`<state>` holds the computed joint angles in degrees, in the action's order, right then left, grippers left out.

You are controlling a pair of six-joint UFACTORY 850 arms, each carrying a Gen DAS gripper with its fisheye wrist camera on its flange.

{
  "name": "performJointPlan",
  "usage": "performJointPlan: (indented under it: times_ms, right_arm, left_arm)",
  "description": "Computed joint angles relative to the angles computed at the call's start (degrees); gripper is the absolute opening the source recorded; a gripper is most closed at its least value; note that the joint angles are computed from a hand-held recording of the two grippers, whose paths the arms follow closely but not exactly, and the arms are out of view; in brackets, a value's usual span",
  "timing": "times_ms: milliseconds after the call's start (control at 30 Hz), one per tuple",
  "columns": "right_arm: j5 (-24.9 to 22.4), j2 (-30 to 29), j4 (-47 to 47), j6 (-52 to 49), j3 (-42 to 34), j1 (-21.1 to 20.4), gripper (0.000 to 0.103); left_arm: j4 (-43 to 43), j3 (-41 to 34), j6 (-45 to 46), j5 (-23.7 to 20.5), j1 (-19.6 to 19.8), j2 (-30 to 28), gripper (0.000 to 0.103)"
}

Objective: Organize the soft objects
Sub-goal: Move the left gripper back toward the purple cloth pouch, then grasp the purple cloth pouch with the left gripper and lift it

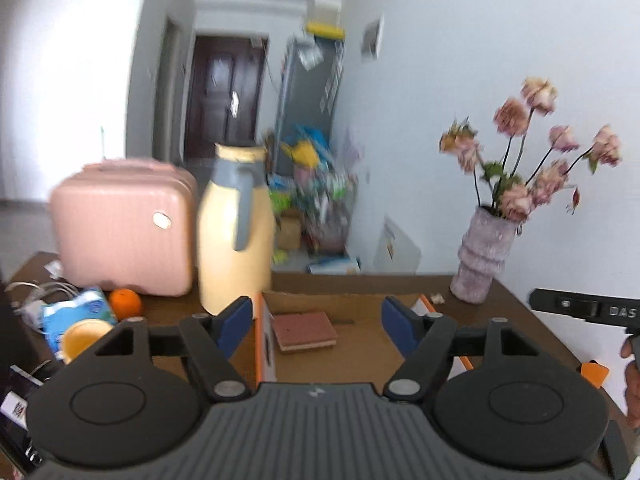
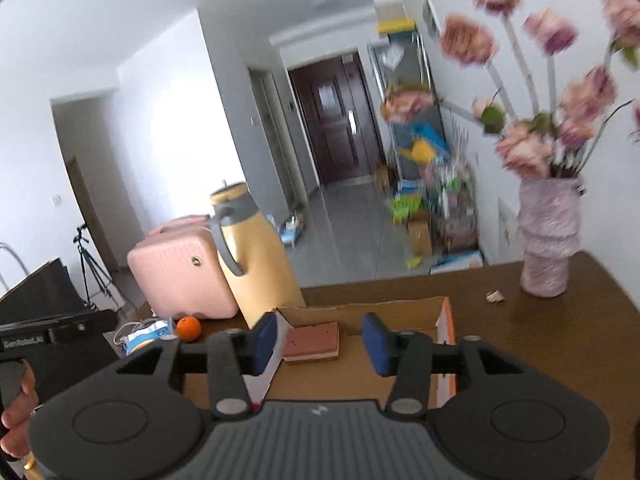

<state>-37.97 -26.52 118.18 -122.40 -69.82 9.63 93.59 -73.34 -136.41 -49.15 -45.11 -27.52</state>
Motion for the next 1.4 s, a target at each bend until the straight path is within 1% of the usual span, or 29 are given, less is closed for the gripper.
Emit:
performJointPlan:
  times_ms: [33,100,133,200,267,333,400,433,500,533,600,667,767,833,933,1000,1067,1100,1200,1300,1400]
  right_arm:
    - [-1.7,1.5,2.6,-3.6,3.0,-0.5,0.054]
    - [-5.3,4.6,8.3,-10.3,9.7,-1.6,0.056]
    - [-7.2,6.0,9.6,-12.5,12.8,-2.2,0.057]
    - [-11.4,8.3,11.2,-16.1,18.5,-3.6,0.062]
    - [-14.8,9.9,13.1,-20.4,23.9,-4.8,0.069]
    - [-18.9,11.4,14.4,-25.6,29.4,-5.9,0.072]
    - [-22.4,12.1,14.8,-29.7,33.8,-7.1,0.074]
    - [-23.7,12.0,14.8,-31.5,35.5,-7.6,0.077]
    - [-25.2,11.5,15.9,-35.1,38.6,-8.1,0.078]
    - [-25.8,11.2,17.1,-37.2,40.0,-8.0,0.078]
    - [-26.9,10.3,18.7,-41.1,42.5,-7.9,0.078]
    - [-29.3,8.9,19.8,-44.8,44.9,-8.1,0.078]
    - [-31.3,7.3,20.4,-48.0,47.2,-8.4,0.078]
    - [-32.4,5.9,20.0,-48.2,47.8,-8.7,0.078]
    - [-31.9,4.1,18.9,-47.1,46.6,-8.4,0.078]
    - [-31.2,3.3,19.2,-46.8,45.4,-7.4,0.078]
    - [-30.4,2.4,19.0,-45.8,43.7,-6.1,0.078]
    - [-29.6,1.9,18.6,-45.1,42.4,-5.3,0.077]
    - [-26.3,0.3,18.6,-42.7,37.7,-1.9,0.072]
    - [-22.3,-2.0,16.9,-38.5,31.4,1.1,0.066]
    - [-17.7,-5.2,16.2,-35.1,24.3,4.2,0.060]
  left_arm:
    - [1.5,2.1,-2.7,-3.1,-1.8,0.6,0.080]
    - [4.0,6.5,-8.6,-7.8,-5.0,1.8,0.082]
    - [4.0,8.0,-10.6,-9.7,-6.4,2.0,0.082]
    - [3.2,10.7,-14.0,-13.4,-9.5,2.0,0.082]
    - [1.6,12.4,-15.8,-17.4,-12.9,1.1,0.085]
    - [-1.2,12.9,-16.5,-21.4,-16.4,-0.9,0.087]
    - [-3.1,13.1,-17.3,-23.7,-19.3,-2.7,0.088]
    - [-4.4,12.7,-17.8,-24.9,-20.6,-3.9,0.091]
    - [-6.1,12.3,-19.4,-27.2,-23.4,-6.3,0.092]
    - [-7.3,11.8,-19.8,-27.5,-24.5,-7.4,0.092]
    - [-9.2,10.7,-20.2,-26.7,-26.3,-9.6,0.092]
    - [-11.0,9.8,-20.0,-26.1,-27.8,-11.5,0.092]
    - [-12.5,8.7,-20.8,-24.5,-29.3,-13.4,0.092]
    - [-13.0,8.6,-22.0,-23.1,-29.6,-14.0,0.092]
    - [-12.9,8.8,-23.8,-22.1,-29.2,-14.3,0.092]
    - [-12.3,9.3,-25.4,-21.4,-28.2,-14.1,0.091]
    - [-11.5,9.7,-26.8,-19.9,-26.9,-13.9,0.088]
    - [-11.1,10.0,-27.3,-18.6,-25.9,-13.7,0.084]
    - [-9.5,10.1,-27.6,-15.0,-22.9,-13.4,0.076]
    - [-6.3,10.5,-29.2,-12.5,-19.5,-12.9,0.073]
    - [-2.6,11.2,-31.5,-8.9,-15.9,-12.3,0.070]
